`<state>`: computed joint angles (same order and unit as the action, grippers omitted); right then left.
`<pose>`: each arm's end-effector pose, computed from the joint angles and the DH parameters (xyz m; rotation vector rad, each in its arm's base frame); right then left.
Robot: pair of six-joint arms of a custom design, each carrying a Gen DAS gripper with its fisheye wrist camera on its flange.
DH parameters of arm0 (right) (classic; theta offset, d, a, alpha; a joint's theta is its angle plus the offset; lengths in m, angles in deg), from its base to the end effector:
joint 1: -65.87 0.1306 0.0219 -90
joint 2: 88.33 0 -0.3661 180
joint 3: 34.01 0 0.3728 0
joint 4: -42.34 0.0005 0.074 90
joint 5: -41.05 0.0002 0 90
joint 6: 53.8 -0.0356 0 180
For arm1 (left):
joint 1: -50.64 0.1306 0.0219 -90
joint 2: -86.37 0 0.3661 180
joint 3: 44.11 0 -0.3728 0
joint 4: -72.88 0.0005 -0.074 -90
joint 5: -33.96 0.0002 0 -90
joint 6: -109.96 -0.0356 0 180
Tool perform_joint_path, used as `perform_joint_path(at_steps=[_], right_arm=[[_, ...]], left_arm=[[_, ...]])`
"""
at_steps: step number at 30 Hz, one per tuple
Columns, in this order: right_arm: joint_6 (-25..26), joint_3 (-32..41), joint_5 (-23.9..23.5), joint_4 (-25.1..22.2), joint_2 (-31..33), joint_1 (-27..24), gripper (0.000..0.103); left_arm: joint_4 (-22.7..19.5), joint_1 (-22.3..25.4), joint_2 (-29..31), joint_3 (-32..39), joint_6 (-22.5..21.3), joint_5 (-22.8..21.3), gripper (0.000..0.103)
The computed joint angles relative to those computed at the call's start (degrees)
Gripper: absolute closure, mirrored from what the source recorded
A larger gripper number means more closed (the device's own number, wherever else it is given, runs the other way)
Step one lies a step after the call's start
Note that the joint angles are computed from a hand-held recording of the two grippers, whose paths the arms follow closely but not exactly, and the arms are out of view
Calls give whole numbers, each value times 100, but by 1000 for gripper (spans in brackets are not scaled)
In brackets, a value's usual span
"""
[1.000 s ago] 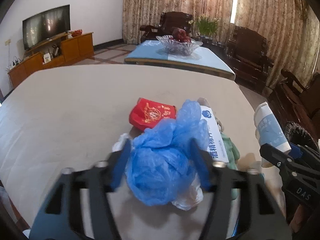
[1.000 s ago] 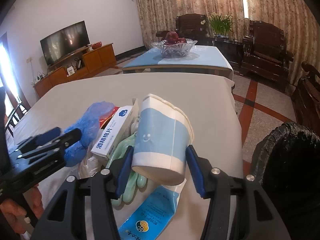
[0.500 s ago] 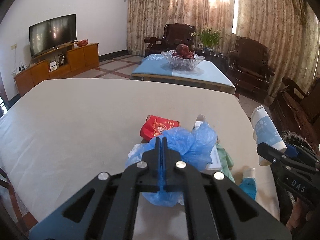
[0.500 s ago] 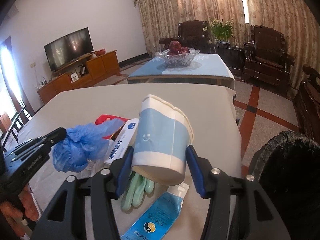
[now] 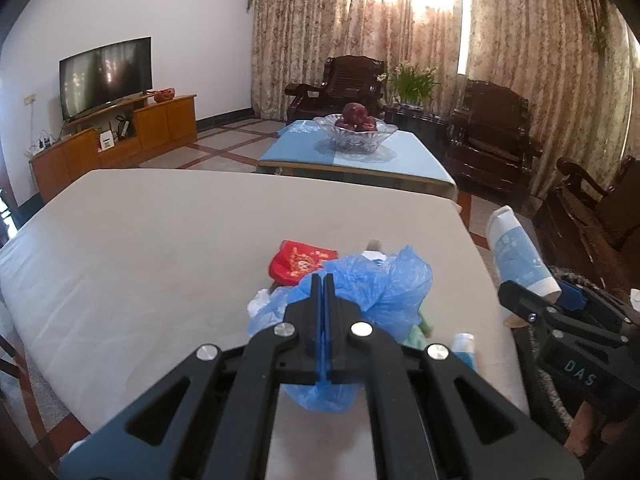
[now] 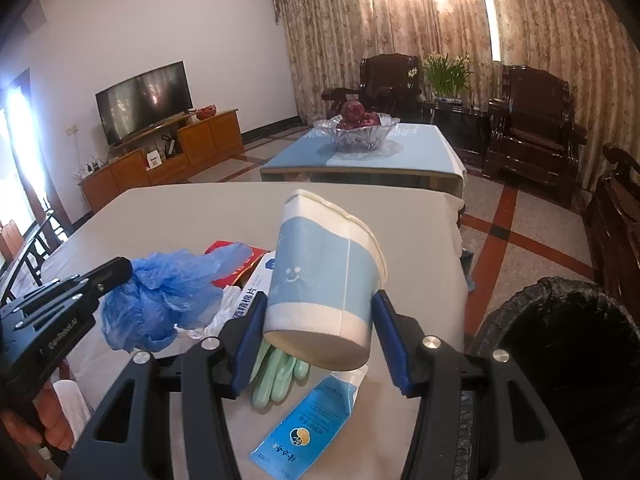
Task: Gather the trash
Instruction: 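Lift the paper cup and blue bag toward the bin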
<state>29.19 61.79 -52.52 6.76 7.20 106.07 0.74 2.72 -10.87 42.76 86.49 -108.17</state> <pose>0.3955 0.3365 0.4333 -0.6731 2.1326 0.5269 0.2773 -0.2660 0.4315 -0.5555 2.1132 0.2210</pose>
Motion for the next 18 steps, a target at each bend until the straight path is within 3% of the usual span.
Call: perform_joint_path(at_steps=[11,18], right_arm=[[80,-300,74,-39,-481,-147,50],[87,-444,139,-43,-719,-285,50]], left_arm=[[50,-298,279,379,7,-102,103],[341,-429,490,577,-279,-106,103]])
